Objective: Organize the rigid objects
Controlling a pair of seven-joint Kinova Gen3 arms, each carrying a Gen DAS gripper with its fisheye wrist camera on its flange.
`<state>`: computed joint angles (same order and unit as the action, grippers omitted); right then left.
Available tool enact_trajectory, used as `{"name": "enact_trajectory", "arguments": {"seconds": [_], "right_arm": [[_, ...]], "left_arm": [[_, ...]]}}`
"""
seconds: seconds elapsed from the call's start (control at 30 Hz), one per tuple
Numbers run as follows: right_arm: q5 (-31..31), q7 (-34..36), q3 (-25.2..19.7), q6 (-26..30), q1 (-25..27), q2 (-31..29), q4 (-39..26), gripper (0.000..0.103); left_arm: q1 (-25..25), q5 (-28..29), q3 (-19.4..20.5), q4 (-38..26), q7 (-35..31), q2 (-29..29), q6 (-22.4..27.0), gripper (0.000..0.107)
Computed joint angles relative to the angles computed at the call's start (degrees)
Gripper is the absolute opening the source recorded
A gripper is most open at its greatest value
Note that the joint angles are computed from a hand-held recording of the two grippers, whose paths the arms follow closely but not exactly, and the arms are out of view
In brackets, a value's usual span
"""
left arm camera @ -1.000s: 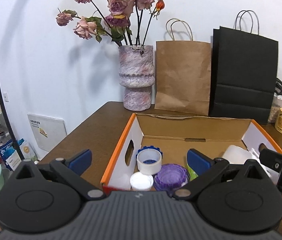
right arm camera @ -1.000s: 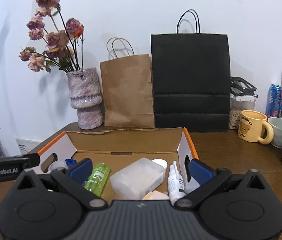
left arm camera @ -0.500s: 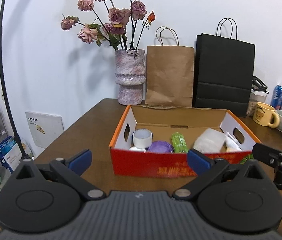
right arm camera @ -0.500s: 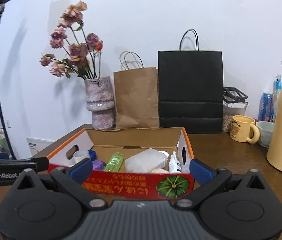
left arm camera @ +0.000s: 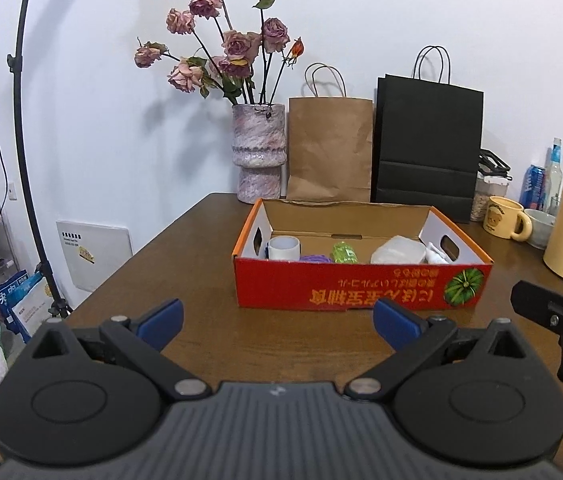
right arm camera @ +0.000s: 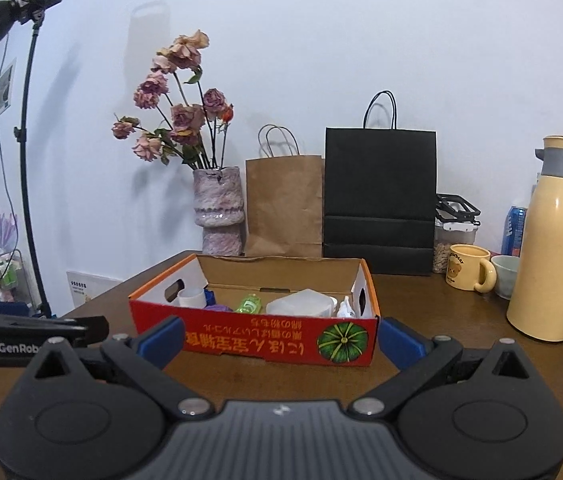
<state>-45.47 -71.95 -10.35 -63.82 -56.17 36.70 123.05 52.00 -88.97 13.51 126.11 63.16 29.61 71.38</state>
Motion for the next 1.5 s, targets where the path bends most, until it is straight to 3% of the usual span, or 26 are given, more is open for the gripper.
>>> {"name": "enact_trajectory", "arguments": {"seconds": [0.4,1.5], "right_arm": [[-2.4,-1.9,-1.4,-4.7,-3.4,-0.3,4.6,0.103],[-3.4,-1.9,-1.9,-7.1,-4.5,-0.1,5.1,0.103]], "left_arm": [[3.4,3.0,1.2,1.6,2.2,-0.3,0.9,0.103],[3.7,3.1,1.0,1.4,2.1,-0.1,0.7,0.103]]}}
